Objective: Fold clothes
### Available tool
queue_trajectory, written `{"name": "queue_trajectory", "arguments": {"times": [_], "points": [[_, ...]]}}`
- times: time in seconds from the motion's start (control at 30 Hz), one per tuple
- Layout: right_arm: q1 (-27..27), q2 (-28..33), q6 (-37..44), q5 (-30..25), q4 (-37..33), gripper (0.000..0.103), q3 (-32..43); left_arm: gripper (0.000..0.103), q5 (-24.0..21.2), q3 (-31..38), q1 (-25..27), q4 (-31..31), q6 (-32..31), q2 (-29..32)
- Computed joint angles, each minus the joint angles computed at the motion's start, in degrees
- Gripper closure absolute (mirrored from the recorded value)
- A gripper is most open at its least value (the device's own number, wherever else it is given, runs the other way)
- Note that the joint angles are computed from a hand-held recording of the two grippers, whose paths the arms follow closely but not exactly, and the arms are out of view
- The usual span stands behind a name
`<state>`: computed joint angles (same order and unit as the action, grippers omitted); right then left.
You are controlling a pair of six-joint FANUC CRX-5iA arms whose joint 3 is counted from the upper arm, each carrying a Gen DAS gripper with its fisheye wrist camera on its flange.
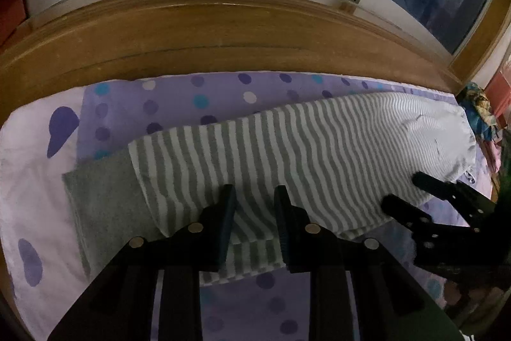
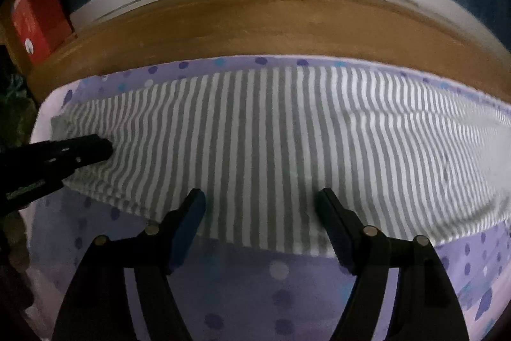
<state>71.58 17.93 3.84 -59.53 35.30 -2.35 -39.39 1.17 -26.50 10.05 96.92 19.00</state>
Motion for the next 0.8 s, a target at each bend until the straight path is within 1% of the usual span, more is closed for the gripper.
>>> {"name": "queue_trajectory", "arguments": {"times": [0.07,0.13,0.17,0.27,0.37,0.43,0.57,0.6,0.7,0.77,0.8], "points": [[0.52,-2.47,-1.67,0.82,-0.2,0.03,-2.09,0.078,-0.88,0.52,-0.25,-1.22,0.5,-0.23],[1.32,-5.96,-4.38,1.96,1.69,0.03,-5.71,0.078,-1.54,0.91,-0.51,-1.69,1.11,-0.34],[1.92,-8.01,-5.6,1.53,2.95,0.03,-7.6,0.078,-1.39,0.67,-0.62,-0.61,0.93,-0.44],[1.85,-11.9,-4.22,-0.74,4.14,0.03,-9.74,0.078,0.76,-1.58,-0.81,5.84,-2.5,-1.14],[2.5,-16.64,-4.56,-3.21,6.03,0.03,-13.33,0.078,2.72,-2.52,-2.77,9.28,-3.74,-1.76],[2.97,-19.96,-4.82,-4.92,7.24,0.03,-15.79,0.078,3.14,-2.07,-4.3,9.93,-3.38,-1.81],[3.0,-27.36,-5.03,-7.14,7.95,0.03,-21.75,0.078,2.92,4.4,-9.5,9.1,-0.14,1.78],[2.9,-29.72,-4.76,-7.53,7.66,0.03,-23.59,0.078,2.46,6.83,-10.84,7.67,1.68,3.07],[2.18,-36.05,-3.21,-8.1,7.03,0.03,-29.0,0.078,-1.24,17.48,-15.59,-0.36,10.93,8.23],[1.53,-40.46,-1.18,-8.07,6.22,0.03,-32.45,0.078,-4.87,26.65,-19.0,-4.29,17.17,13.38],[1.19,-42.85,0.09,-7.92,5.8,0.03,-34.23,0.078,-6.62,31.08,-20.52,-5.84,19.34,16.01]]}}
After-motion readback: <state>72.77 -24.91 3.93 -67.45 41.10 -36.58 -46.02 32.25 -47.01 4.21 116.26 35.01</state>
